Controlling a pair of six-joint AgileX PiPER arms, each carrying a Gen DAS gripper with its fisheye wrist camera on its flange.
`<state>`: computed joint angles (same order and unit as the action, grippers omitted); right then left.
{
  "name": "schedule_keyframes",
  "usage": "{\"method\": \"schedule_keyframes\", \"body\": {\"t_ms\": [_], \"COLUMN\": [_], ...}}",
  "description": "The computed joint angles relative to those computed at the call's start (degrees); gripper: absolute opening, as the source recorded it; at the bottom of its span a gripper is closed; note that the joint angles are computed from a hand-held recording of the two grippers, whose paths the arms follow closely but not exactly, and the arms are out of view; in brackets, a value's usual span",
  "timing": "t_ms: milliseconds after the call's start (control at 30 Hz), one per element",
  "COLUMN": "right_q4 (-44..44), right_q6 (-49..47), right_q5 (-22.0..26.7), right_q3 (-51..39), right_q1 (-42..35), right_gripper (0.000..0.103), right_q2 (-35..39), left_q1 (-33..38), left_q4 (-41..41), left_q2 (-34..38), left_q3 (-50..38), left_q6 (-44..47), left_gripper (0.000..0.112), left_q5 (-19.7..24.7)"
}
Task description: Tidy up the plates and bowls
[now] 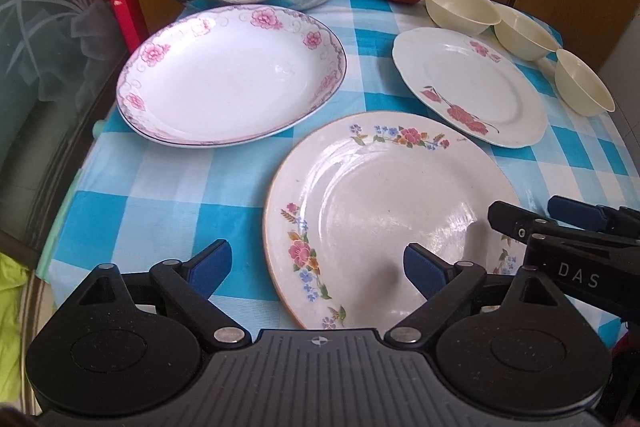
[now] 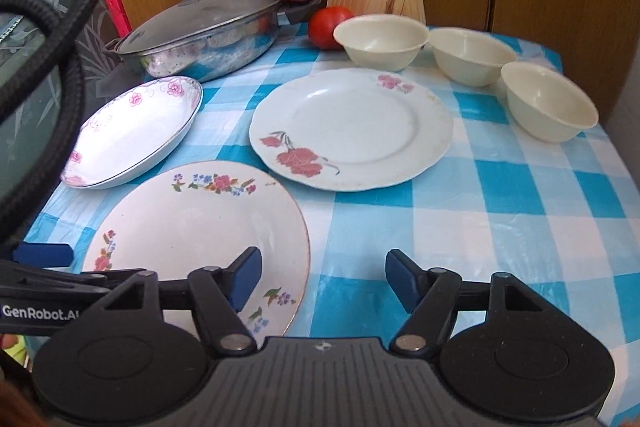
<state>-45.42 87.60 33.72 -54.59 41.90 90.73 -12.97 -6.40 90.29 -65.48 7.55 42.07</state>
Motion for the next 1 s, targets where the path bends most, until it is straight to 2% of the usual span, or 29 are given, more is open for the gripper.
{"method": "schedule_keyframes", "body": {"t_ms": [233,333,400,567,733,867,1000], "right_q4": [3.26,5.95,11.09,13.56,6.34,11.95,6.38], "right_q6": [-5.2,-8.6,-13.08,-13.92,-6.66,-10.88,-5.04], "right_q5": [-3.61,-5.72,-9.57,-9.02,-5.65,-8.3,-4.69], "right_q3": [0.79,1.02,2.2,3.18,5.85,7.09,6.73], "right_q1": [-1.95,-2.86,-4.39,-4.24,-0.71,-3.68,-3.12], "right_gripper": [0.052,0.043,0.027,0.024,0.024,0.025,0.025], "right_q2": [-1.11,-1.55,-2.59,-4.09,-7.28,-8.05,-8.56], "left_q1": [-0.82,-2.15,-2.66,-2.97,-4.08,-4.9,-4.24], "left_q4": [0.17,0.26,0.94,0.11,-0.93,-0.46,0.58], "left_q2": [2.48,3.09,3.13,2.0,0.28,0.98,-0.27], "left_q3": [-2.34,-3.08,-3.01,-1.62,0.05,-0.49,0.2], "left_q6": [-0.21,0.61,-0.14,1.49,3.55,3.44,2.05], "left_gripper": [0.093,0.094,0.094,0.094,0.093,0.093,0.092], "left_q5": [0.84,1.13,0.91,0.39,-0.31,0.02,-2.02]}}
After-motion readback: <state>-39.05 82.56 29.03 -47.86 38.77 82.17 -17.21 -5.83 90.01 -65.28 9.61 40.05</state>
